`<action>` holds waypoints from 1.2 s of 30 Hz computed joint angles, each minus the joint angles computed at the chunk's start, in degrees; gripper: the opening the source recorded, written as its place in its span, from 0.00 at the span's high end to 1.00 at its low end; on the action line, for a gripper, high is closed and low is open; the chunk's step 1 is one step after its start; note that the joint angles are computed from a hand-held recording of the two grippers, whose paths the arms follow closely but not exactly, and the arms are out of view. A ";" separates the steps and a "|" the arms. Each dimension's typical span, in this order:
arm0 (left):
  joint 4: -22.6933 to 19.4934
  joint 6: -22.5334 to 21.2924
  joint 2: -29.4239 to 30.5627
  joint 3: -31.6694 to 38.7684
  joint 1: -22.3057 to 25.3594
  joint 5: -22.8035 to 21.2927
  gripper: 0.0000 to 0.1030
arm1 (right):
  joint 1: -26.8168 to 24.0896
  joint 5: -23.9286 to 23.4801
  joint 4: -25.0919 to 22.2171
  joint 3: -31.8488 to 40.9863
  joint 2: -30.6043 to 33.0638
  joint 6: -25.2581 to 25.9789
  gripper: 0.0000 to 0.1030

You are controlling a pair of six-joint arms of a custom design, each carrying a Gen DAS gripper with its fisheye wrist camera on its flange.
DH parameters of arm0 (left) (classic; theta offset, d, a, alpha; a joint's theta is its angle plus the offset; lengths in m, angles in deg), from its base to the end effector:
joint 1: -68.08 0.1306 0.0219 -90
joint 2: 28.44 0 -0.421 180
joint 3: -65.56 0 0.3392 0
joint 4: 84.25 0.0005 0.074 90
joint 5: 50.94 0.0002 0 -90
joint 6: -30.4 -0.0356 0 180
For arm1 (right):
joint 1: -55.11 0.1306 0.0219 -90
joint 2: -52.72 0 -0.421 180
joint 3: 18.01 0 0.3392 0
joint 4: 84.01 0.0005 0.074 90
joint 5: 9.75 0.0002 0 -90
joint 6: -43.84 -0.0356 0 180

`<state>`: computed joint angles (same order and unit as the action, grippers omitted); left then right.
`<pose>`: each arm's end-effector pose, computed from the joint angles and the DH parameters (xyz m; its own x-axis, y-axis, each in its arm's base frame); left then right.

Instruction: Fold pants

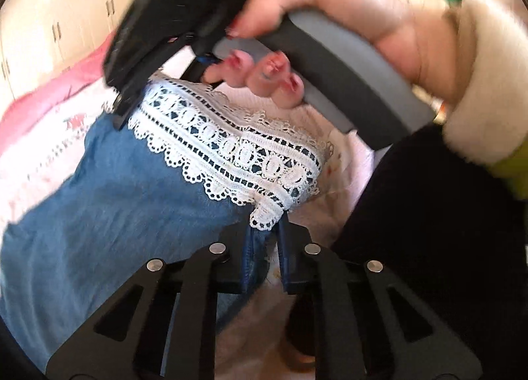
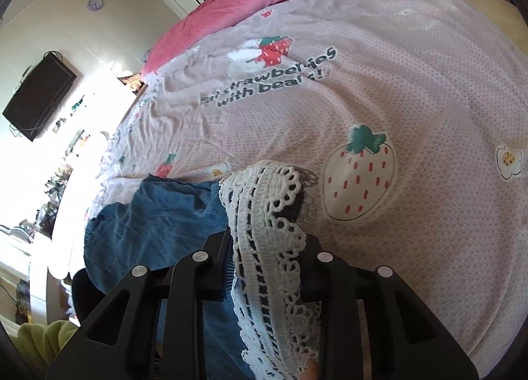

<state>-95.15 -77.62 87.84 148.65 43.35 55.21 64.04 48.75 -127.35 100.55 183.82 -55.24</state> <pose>0.5131 -0.2478 0.2470 -0.4205 0.5208 -0.7429 0.7502 0.6601 0.0381 0.6770 0.1247 0.2877 -0.8742 -0.0011 -0.4856 -0.2875 0.8071 0.5157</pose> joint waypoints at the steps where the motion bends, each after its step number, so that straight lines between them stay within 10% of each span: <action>1: 0.46 0.46 -0.49 -0.57 0.91 1.30 0.94 | 0.21 -0.60 0.75 -0.42 -0.50 -0.77 0.75; 6: 2.12 6.00 -4.97 -5.21 5.40 6.73 0.94 | 3.09 2.10 0.63 1.50 -1.59 -2.15 0.76; 18: 0.34 20.42 -6.06 -9.83 17.36 14.76 0.94 | 14.03 15.94 -20.88 30.93 14.13 -2.25 0.76; 36: -3.05 24.09 -10.35 -13.60 20.49 13.92 0.86 | 15.37 0.87 -19.18 34.20 17.60 -1.13 0.37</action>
<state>-98.19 -53.53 77.48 135.05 63.84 69.13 79.40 49.62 -146.53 134.76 201.42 -56.37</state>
